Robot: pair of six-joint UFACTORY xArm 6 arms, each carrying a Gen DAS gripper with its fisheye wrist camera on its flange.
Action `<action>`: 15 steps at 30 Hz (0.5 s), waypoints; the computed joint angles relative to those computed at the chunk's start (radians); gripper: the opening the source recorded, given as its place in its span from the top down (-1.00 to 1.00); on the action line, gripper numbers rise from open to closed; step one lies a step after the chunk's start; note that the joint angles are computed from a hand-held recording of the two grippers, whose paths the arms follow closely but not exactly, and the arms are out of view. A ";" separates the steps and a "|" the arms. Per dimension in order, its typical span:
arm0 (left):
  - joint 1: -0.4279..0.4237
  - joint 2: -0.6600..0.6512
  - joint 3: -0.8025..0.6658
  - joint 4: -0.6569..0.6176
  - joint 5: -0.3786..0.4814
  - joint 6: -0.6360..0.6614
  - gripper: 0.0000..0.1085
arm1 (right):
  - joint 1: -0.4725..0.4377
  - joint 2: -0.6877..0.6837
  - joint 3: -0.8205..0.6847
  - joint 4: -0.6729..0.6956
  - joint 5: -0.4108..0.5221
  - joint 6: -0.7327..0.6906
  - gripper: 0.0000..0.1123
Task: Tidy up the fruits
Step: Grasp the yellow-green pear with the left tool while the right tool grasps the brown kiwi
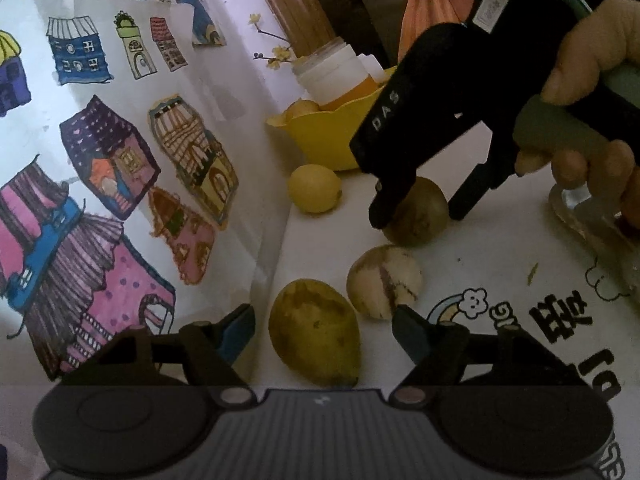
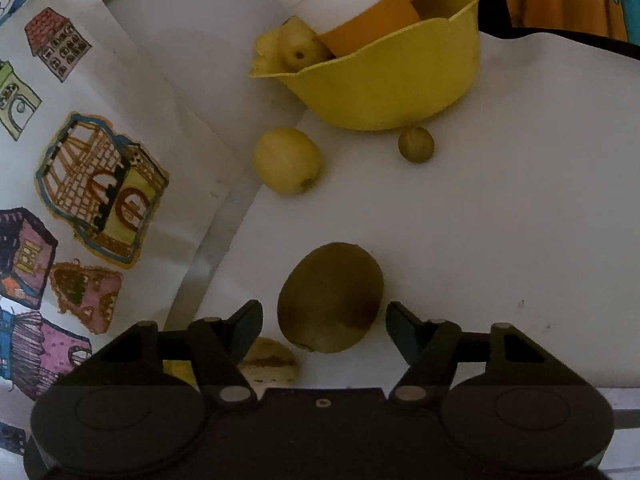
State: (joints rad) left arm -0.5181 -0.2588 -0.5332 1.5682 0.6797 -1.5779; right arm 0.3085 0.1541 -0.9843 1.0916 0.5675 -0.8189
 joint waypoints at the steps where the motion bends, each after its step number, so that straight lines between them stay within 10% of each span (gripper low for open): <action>1: 0.005 0.005 -0.004 0.001 -0.004 -0.001 -0.46 | 0.002 0.003 -0.001 0.002 -0.006 -0.001 -0.26; 15: 0.062 0.012 0.003 0.007 -0.085 -0.069 -0.32 | 0.016 0.020 0.007 0.103 -0.037 -0.063 -0.15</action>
State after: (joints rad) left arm -0.4562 -0.2463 -0.5303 1.5751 0.5945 -1.6465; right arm 0.3243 0.1739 -0.9768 1.1946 0.5306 -0.8821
